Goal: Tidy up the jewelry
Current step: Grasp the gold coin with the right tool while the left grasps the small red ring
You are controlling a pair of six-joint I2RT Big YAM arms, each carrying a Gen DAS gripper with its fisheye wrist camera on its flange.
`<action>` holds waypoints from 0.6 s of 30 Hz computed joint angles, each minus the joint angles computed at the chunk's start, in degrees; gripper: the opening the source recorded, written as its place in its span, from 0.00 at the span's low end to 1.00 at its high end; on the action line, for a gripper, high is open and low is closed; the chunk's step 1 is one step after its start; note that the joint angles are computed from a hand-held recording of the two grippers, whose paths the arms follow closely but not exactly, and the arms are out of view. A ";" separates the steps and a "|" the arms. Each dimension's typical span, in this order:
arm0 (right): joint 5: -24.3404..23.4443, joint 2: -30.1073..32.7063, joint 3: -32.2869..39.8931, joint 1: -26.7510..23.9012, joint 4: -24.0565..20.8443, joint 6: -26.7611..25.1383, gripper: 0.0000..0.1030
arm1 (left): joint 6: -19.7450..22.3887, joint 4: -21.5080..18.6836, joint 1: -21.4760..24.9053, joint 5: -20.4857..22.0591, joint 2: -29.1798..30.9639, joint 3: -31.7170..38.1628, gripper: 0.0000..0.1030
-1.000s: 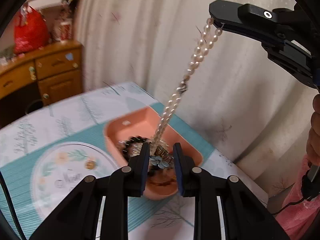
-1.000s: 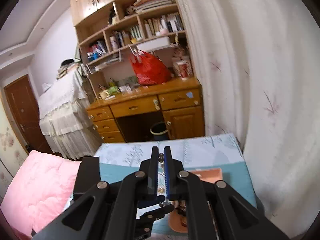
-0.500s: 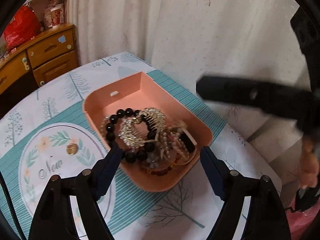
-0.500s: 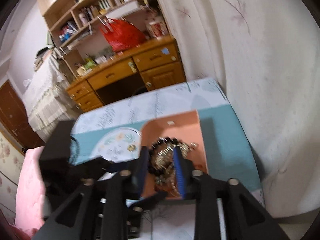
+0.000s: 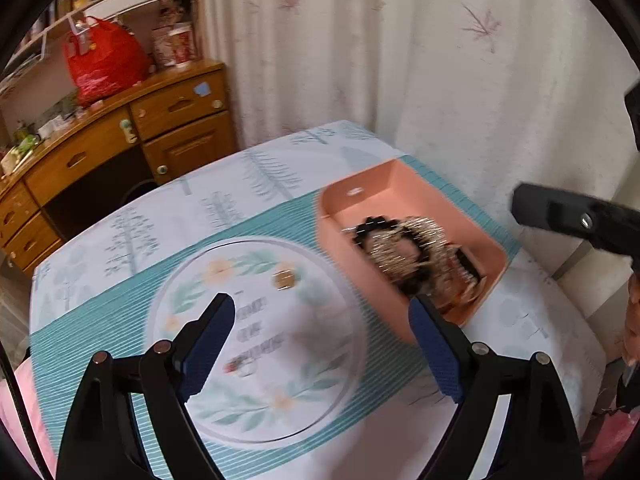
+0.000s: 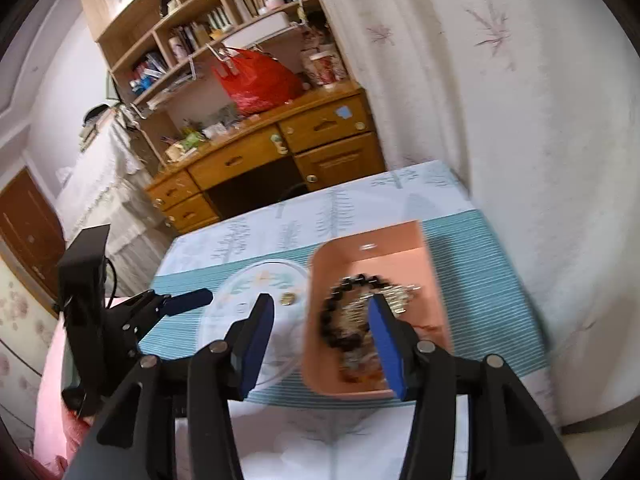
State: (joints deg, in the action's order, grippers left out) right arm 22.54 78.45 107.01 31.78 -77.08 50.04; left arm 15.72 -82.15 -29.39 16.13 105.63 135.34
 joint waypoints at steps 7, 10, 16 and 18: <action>-12.78 1.19 -6.39 2.94 10.42 1.34 0.48 | 3.89 2.90 5.95 2.56 -3.58 -8.22 0.85; -15.98 4.07 -5.94 2.81 10.13 2.06 0.48 | 5.30 3.44 7.39 2.45 -4.39 -11.15 0.85; -13.83 9.77 -2.40 2.15 5.23 0.99 0.48 | 6.09 3.46 8.55 2.90 -5.14 -14.73 0.85; -13.73 10.27 -2.37 1.76 5.59 0.28 0.48 | 6.35 3.98 8.52 2.94 -5.31 -15.53 0.85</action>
